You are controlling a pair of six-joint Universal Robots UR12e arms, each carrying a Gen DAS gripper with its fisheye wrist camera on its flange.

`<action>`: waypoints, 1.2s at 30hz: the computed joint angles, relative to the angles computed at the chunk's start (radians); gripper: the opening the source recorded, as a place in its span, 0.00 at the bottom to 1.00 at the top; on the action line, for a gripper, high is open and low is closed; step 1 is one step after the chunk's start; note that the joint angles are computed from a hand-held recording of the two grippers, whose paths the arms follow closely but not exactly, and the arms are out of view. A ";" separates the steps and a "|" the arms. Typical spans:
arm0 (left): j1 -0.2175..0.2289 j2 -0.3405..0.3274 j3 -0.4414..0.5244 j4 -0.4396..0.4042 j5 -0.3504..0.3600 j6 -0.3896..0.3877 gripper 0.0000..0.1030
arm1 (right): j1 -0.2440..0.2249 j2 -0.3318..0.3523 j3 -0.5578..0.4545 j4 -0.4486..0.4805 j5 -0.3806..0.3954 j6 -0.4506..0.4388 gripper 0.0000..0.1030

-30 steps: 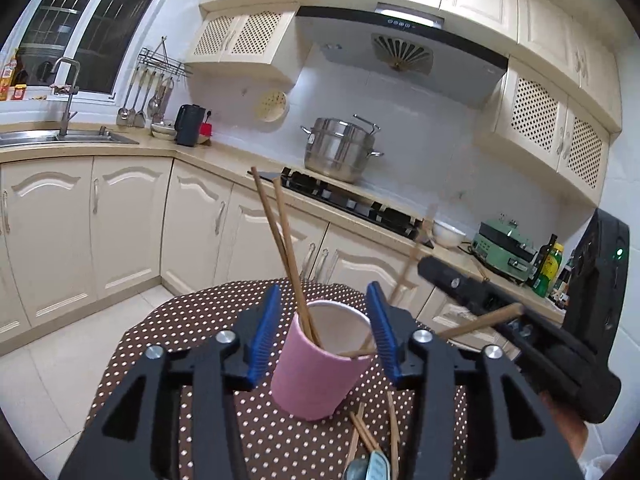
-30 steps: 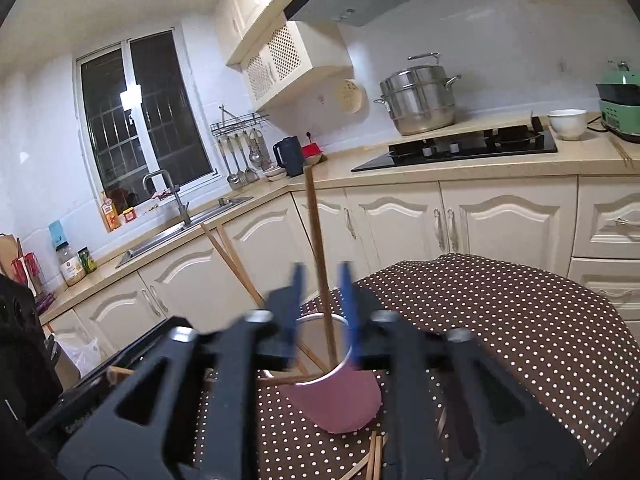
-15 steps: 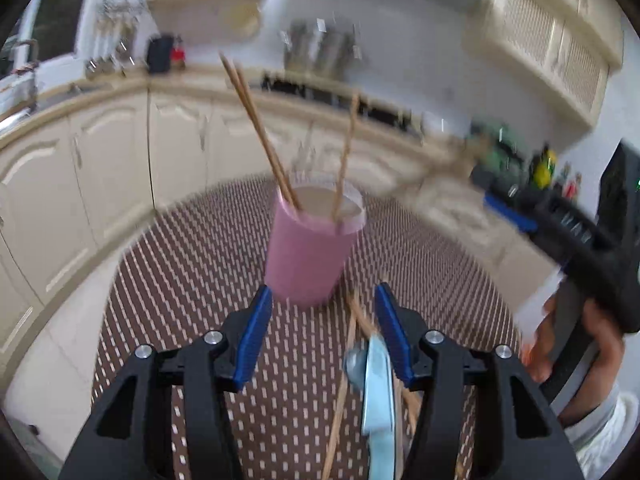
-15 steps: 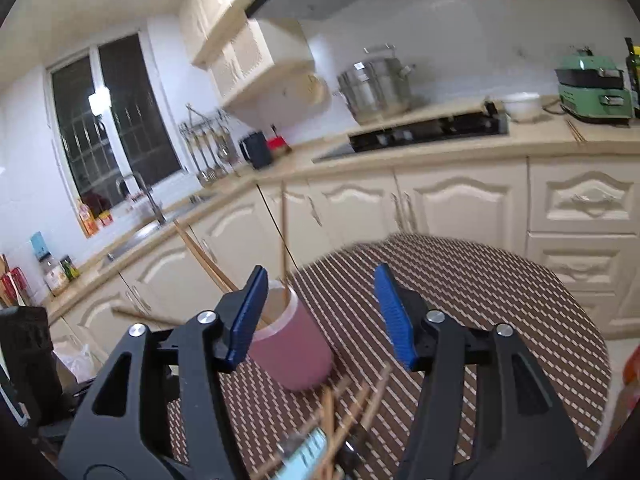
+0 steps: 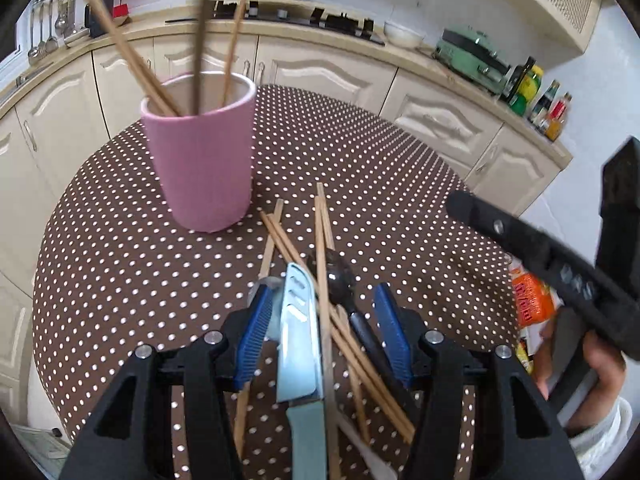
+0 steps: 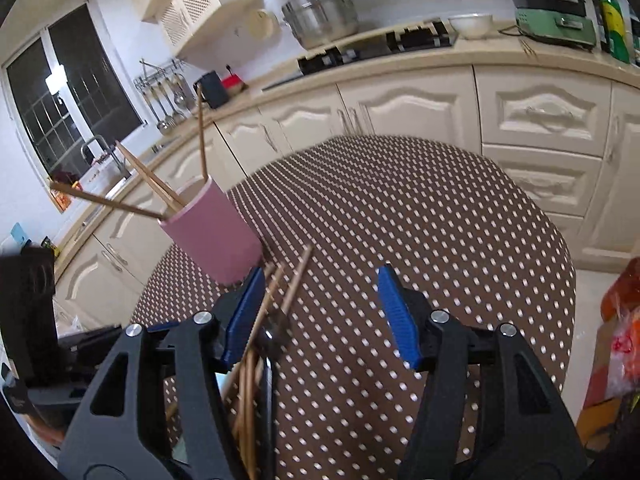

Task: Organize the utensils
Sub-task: 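Grasp a wooden chopstick with the left tool while the right tool grasps another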

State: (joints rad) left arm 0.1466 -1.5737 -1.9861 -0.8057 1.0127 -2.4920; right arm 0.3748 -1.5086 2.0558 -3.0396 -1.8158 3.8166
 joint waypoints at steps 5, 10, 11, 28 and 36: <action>-0.057 -0.021 0.020 0.026 0.086 -0.015 0.50 | -0.008 -0.012 0.023 0.020 0.022 0.023 0.59; -0.111 -0.062 0.060 0.010 0.185 -0.036 0.35 | -0.020 -0.020 0.044 0.007 0.039 0.040 0.59; -0.119 -0.071 0.068 0.002 0.204 -0.039 0.33 | -0.022 -0.022 0.047 0.004 0.043 0.043 0.59; -0.091 -0.034 0.027 0.084 0.158 -0.069 0.06 | -0.041 -0.029 0.038 0.041 0.088 0.022 0.60; -0.019 0.028 -0.001 0.046 0.051 -0.007 0.06 | -0.037 0.009 -0.034 0.158 0.147 -0.014 0.61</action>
State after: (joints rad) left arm 0.1272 -1.5459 -1.9871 -0.7601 1.0640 -2.4992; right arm 0.3374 -1.4993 2.0219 -2.8821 -1.6685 3.8026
